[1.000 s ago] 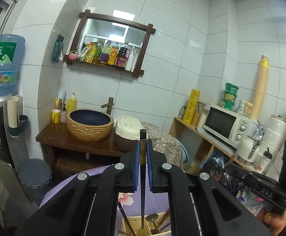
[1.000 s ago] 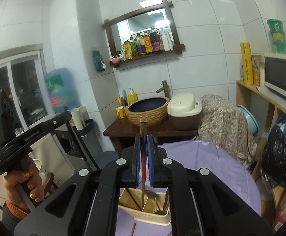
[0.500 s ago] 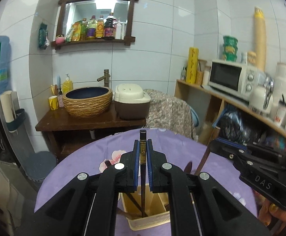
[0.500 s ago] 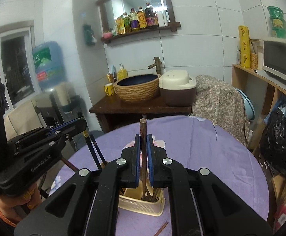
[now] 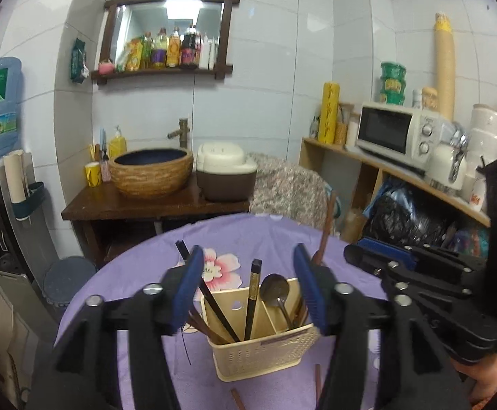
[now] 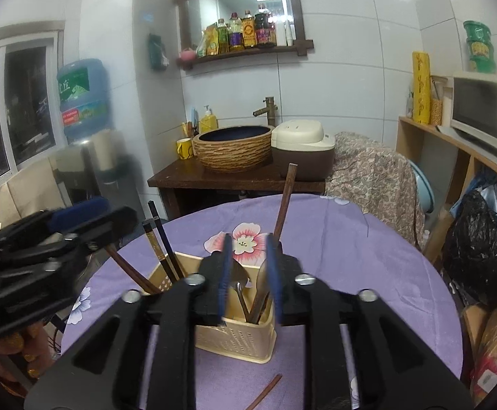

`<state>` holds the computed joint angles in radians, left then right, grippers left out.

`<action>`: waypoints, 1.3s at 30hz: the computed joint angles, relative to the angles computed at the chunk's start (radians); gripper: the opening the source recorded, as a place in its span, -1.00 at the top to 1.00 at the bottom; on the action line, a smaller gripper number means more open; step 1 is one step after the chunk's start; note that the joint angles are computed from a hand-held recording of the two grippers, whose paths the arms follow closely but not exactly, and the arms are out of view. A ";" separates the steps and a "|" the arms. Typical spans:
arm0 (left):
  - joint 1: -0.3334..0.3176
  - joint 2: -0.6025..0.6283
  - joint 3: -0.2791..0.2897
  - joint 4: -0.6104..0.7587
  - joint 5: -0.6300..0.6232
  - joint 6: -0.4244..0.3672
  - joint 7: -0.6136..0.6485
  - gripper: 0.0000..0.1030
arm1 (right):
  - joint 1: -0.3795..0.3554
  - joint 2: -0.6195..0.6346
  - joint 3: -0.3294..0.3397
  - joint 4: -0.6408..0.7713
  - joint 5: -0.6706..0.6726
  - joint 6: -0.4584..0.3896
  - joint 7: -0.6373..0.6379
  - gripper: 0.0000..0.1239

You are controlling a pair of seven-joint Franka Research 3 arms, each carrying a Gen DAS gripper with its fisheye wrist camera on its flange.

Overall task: Organize utensils
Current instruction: 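Open both tools to drop the chopsticks into the basket, then move both tools back toward the last two brown chopsticks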

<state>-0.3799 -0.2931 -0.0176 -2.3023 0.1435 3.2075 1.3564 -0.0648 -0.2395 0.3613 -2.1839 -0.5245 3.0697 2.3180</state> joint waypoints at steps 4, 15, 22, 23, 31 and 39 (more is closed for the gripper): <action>0.012 -0.096 -0.008 -0.110 0.017 0.072 -0.027 -0.43 | -0.096 -0.102 0.080 -0.084 -0.039 0.016 0.082 -0.13; 0.299 -0.288 -0.225 -0.425 0.075 0.052 -0.246 -0.65 | 0.061 -0.157 0.071 -0.246 0.055 -0.331 0.041 -0.57; 0.290 -0.287 -0.199 -0.504 0.127 -0.028 -0.320 -0.65 | 0.204 -0.030 0.064 -0.202 0.012 -0.506 0.066 -0.57; 0.288 -0.293 -0.195 -0.513 0.135 -0.026 -0.323 -0.65 | 0.217 -0.018 0.062 -0.194 -0.001 -0.526 0.072 -0.57; 0.259 -0.299 -0.178 -0.530 0.165 -0.038 -0.340 -0.67 | 0.330 0.020 -0.012 -0.164 0.004 -0.632 0.067 -0.57; 0.193 -0.291 -0.119 -0.542 0.153 -0.064 -0.318 -0.67 | 0.401 -0.120 -0.108 -0.277 0.062 -0.719 -0.027 -0.57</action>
